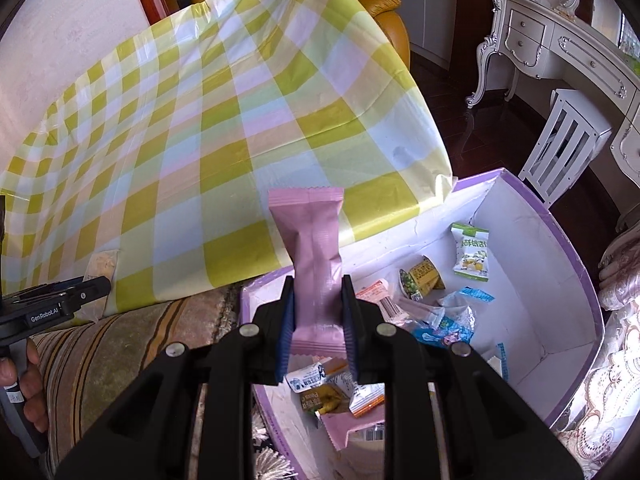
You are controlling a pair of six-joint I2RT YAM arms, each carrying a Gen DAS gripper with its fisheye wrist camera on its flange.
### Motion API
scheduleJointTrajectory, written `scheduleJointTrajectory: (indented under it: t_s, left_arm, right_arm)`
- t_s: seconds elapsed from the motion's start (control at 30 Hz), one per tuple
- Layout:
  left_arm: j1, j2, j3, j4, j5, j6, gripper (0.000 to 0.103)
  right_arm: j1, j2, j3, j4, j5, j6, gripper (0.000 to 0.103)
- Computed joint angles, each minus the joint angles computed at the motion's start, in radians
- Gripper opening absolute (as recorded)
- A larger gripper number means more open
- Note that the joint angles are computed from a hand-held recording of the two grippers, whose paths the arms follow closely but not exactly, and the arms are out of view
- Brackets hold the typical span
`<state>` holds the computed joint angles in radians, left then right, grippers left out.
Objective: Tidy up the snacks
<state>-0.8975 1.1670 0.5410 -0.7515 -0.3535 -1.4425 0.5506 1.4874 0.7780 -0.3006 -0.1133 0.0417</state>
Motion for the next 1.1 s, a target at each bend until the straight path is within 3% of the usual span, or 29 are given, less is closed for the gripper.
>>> scheduleJointTrajectory:
  t_s: [0.17,0.3,0.5,0.77,0.87,0.97,1.1]
  left_arm:
    - [-0.022,0.088,0.094,-0.010,-0.049,0.043,0.034]
    - [-0.049,0.145,0.182,0.060,-0.102,0.115,0.034]
    - [-0.037,0.335,0.305,0.289,0.008,0.261,0.034]
    - [-0.024,0.529,0.438,0.382,0.154,0.333,0.035]
    - [-0.028,0.520,0.418,0.406,0.155,0.320,0.045]
    - [-0.039,0.476,0.364,0.442,0.152,0.274,0.064]
    - [-0.094,0.400,0.271,0.510,0.147,0.177,0.077]
  right_arm:
    - [-0.092,-0.024,-0.041,0.002,-0.009,-0.035,0.022]
    - [-0.152,-0.039,-0.060,-0.001,0.000,-0.059,0.022]
    - [-0.189,-0.054,-0.084,0.008,0.069,-0.087,0.022]
    - [-0.234,-0.066,-0.102,0.007,0.118,-0.099,0.023]
    - [-0.232,-0.077,-0.105,0.006,0.154,-0.088,0.028]
    - [-0.221,-0.100,-0.112,-0.002,0.188,-0.078,0.046]
    - [-0.199,-0.152,-0.124,-0.036,0.227,-0.064,0.061]
